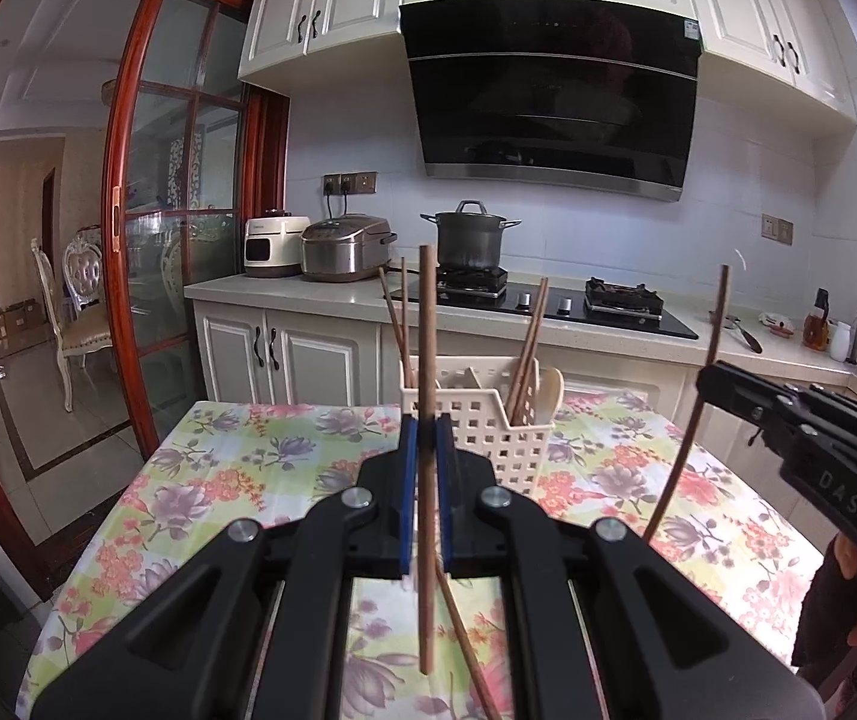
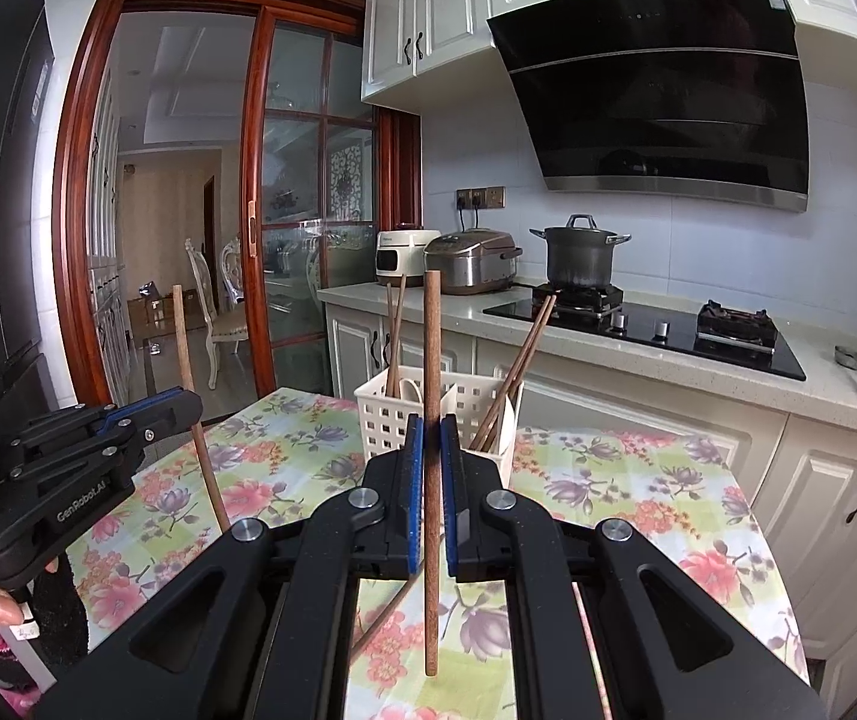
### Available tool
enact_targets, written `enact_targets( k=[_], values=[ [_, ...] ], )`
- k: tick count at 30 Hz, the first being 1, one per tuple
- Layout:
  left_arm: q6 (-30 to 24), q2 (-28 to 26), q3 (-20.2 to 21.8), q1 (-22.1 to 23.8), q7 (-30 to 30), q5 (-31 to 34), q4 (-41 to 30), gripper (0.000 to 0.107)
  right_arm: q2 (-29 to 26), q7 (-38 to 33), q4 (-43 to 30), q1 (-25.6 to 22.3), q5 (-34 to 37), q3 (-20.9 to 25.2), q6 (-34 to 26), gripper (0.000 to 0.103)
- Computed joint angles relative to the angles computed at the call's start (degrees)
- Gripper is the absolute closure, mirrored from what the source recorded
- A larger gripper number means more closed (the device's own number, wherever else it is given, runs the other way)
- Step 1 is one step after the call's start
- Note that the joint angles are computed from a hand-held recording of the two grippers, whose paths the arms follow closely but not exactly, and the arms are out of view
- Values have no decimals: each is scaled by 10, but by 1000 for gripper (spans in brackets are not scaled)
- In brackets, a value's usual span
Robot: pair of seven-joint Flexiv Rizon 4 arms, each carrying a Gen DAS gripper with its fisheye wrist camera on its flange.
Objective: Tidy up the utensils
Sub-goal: 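Lift both held chopsticks upright and carry them toward the white basket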
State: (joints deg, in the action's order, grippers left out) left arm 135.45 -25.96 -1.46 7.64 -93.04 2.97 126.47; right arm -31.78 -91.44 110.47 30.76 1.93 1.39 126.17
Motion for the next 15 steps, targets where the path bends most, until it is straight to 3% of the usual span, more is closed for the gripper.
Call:
enact_targets(
  k=[11, 15],
  values=[
    [-46, -1, -5, 2, 13, -15, -63, 101, -29, 30, -71, -27, -48, 8, -25, 97],
    [-88, 5, -26, 25, 5, 5, -97, 101, -35, 63, -100, -48, -83, 19, -52, 97]
  ],
)
